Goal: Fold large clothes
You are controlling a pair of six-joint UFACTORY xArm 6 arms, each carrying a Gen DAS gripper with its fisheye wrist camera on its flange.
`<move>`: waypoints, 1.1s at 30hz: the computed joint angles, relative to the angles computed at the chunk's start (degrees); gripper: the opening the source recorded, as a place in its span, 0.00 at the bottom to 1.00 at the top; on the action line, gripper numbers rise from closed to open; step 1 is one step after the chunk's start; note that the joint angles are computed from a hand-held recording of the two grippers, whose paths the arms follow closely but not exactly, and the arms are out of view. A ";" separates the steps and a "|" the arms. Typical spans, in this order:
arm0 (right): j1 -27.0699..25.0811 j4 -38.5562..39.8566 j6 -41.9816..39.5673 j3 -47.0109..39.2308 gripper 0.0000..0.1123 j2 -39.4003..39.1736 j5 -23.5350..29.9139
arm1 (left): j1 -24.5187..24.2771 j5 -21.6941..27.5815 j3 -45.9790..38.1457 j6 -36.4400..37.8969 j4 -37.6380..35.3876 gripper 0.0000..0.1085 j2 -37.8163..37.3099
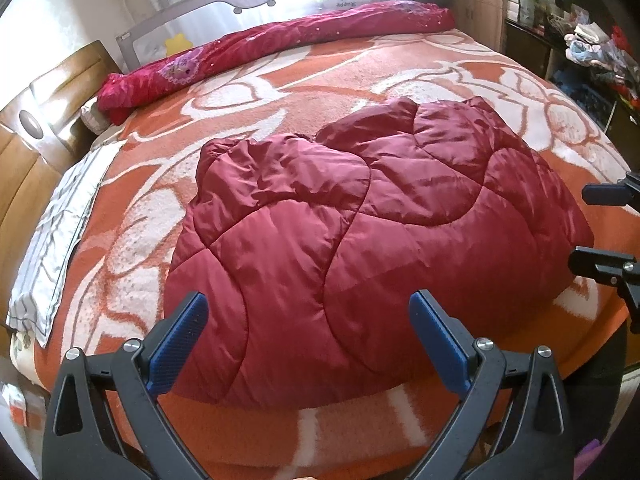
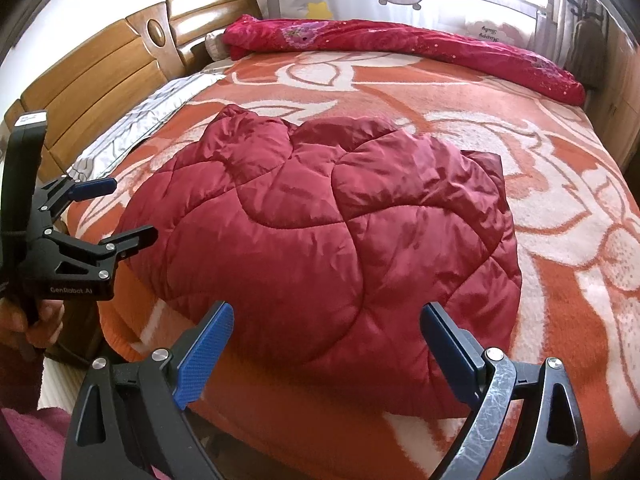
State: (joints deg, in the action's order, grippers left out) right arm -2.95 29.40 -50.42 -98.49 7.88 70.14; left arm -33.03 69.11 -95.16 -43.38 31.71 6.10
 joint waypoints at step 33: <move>0.30 -0.61 1.54 -3.37 0.85 2.26 0.43 | 0.69 -0.18 -2.29 1.16 -0.77 0.93 1.79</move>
